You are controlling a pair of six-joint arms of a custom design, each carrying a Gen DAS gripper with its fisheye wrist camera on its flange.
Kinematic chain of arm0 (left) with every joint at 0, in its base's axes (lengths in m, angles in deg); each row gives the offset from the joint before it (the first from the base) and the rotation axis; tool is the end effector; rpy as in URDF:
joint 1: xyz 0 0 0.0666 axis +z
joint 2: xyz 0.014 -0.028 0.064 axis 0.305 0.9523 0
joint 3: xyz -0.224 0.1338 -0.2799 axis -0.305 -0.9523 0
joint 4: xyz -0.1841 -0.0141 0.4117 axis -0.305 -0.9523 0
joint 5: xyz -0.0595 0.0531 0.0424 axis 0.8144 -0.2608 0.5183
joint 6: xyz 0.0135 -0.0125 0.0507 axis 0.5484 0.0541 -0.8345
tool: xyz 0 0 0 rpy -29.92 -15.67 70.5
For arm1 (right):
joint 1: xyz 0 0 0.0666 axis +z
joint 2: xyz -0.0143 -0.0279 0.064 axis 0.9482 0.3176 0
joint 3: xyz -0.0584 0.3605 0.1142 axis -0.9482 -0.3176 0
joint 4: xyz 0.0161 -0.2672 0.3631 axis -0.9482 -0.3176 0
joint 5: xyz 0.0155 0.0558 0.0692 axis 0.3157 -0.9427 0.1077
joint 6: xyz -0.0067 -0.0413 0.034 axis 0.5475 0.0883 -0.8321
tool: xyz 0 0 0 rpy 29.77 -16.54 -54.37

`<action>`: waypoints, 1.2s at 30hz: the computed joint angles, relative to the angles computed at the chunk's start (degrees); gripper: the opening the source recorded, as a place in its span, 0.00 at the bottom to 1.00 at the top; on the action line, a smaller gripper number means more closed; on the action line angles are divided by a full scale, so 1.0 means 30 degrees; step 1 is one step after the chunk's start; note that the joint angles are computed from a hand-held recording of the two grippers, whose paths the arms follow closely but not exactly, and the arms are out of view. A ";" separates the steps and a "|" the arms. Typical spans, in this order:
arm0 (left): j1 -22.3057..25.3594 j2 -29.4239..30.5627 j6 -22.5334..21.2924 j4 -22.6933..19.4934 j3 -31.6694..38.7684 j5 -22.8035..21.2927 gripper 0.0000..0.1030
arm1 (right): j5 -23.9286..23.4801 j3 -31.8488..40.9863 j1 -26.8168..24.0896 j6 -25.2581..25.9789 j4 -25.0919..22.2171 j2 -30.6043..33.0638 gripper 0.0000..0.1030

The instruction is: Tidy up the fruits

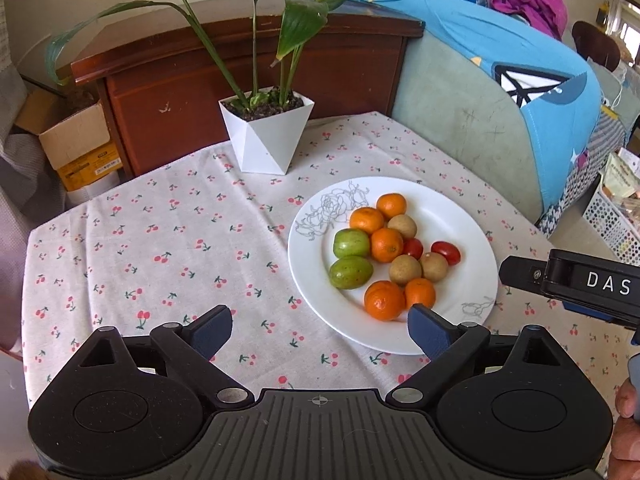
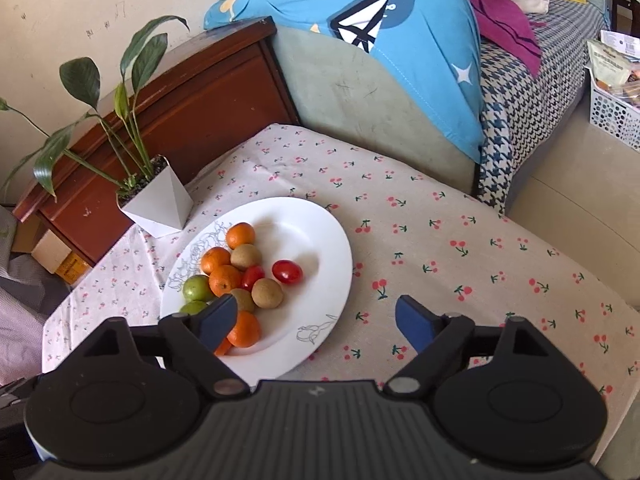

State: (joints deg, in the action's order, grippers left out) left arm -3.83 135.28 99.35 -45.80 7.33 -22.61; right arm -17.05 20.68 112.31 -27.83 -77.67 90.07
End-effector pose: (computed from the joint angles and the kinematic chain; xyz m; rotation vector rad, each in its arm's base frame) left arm 0.4684 -0.1792 0.3033 -0.0139 2.4701 -0.0874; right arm 0.4876 0.4076 0.2927 0.2651 2.4291 0.3562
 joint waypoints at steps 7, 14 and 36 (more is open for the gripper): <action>0.0157 0.0480 0.0788 -0.0807 0.0411 -0.0248 0.93 | 0.0467 0.0624 0.0183 0.0727 -0.0904 0.0491 0.86; 0.0279 0.1027 0.1108 -0.1226 0.0900 -0.0851 0.93 | 0.1139 0.1788 0.0442 0.1074 -0.2690 0.1367 0.92; 0.0328 0.1971 0.1522 -0.1512 0.1582 -0.1561 0.93 | 0.1530 0.3099 0.0662 0.0494 -0.4558 0.2368 0.93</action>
